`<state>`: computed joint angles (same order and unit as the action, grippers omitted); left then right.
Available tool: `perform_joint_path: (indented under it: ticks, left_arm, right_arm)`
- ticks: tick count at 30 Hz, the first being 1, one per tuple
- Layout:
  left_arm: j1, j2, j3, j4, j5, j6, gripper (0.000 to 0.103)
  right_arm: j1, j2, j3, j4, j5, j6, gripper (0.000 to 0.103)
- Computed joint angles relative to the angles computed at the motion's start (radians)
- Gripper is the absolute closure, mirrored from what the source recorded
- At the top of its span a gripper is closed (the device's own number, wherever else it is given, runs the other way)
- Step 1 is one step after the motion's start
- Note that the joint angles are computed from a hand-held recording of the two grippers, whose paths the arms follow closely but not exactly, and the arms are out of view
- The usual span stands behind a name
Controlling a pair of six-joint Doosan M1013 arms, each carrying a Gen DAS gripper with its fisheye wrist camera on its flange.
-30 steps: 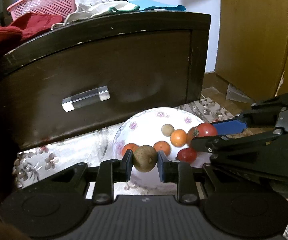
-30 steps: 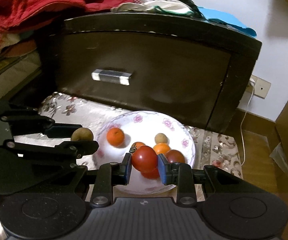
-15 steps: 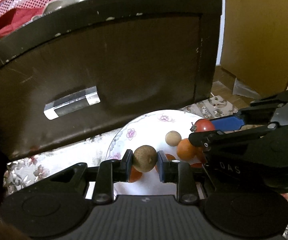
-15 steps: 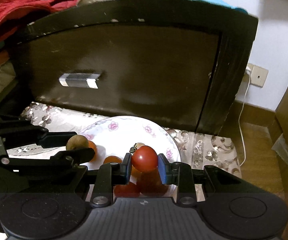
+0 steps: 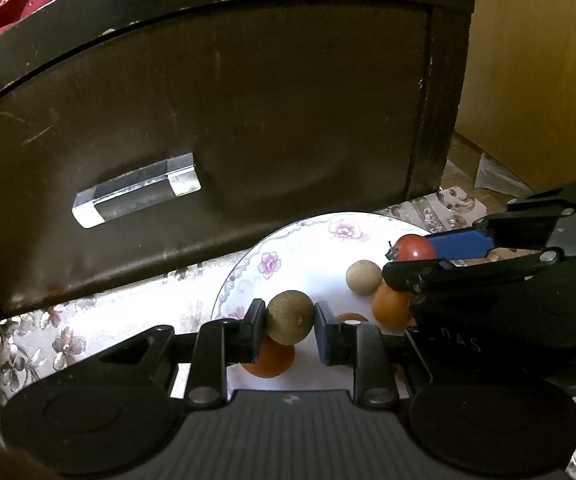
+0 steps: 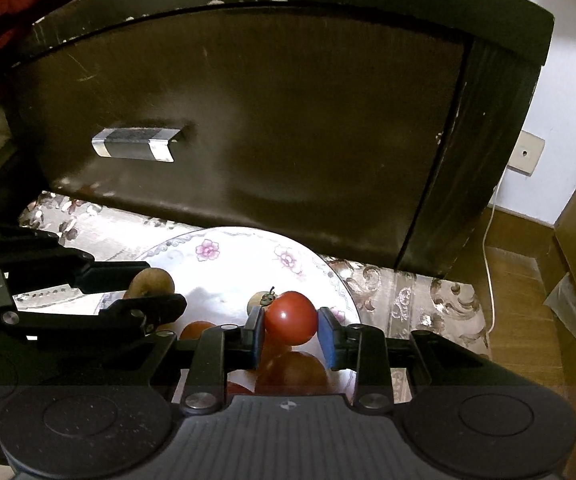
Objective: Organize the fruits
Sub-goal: 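Lower both tools into the bowl and open them to release the fruits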
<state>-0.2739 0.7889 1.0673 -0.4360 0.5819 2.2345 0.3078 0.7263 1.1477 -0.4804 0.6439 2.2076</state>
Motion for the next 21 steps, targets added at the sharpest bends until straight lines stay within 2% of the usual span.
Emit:
perform_joint_path:
  ticks: [21]
  left_arm:
    - [0.005,-0.018,0.021,0.012,-0.022,-0.02,0.065]
  right_arm:
    - [0.003,-0.007,0.011,-0.022,-0.021,0.029,0.072]
